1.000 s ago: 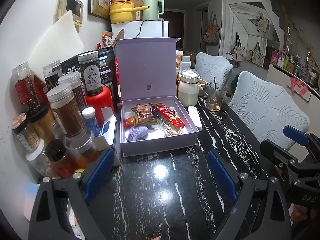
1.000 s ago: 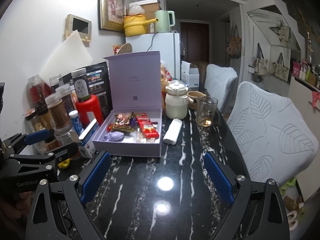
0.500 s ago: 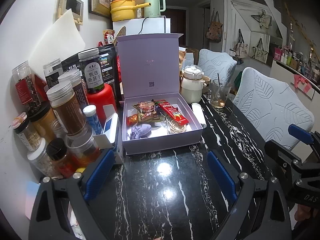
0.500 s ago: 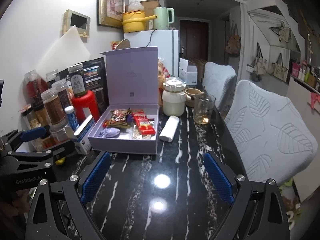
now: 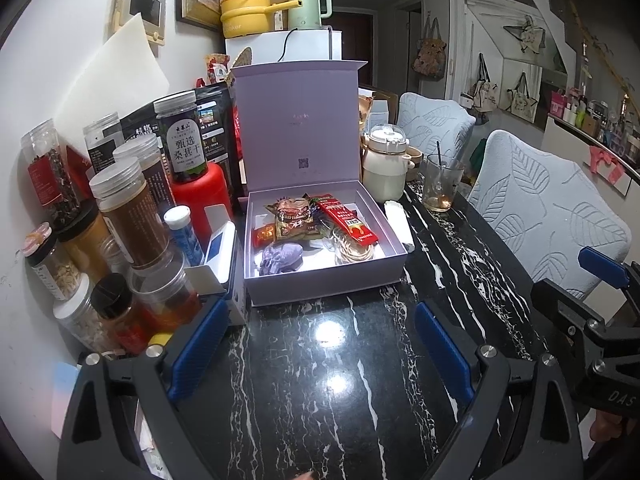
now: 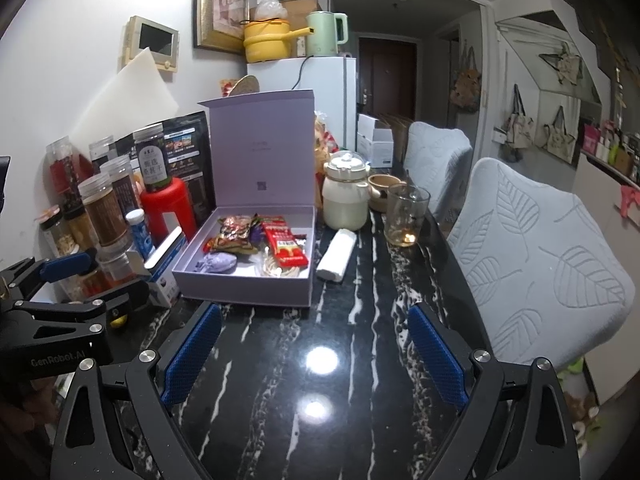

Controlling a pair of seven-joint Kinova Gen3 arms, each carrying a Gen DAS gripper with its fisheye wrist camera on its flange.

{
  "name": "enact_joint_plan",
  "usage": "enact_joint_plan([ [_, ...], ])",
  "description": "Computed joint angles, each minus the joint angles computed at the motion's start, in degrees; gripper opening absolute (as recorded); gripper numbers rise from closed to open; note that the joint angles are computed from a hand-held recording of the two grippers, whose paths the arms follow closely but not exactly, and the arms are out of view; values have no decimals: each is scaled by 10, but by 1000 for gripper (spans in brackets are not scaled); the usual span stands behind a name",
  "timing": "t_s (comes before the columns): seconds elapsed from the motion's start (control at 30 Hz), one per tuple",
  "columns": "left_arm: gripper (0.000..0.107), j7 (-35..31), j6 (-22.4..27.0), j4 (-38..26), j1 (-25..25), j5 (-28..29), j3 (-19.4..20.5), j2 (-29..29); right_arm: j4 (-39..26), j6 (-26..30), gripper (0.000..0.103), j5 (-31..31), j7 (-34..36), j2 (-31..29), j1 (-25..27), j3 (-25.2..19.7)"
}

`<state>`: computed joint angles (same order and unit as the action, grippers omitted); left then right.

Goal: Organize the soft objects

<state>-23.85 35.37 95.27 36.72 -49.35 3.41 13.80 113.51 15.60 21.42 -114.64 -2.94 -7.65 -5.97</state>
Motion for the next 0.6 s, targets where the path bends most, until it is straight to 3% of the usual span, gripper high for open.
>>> enact_joint_plan([
  [0.6, 95, -28, -3, 0, -1, 32, -2, 6, 5, 5, 95, 6, -12, 4, 3, 6],
])
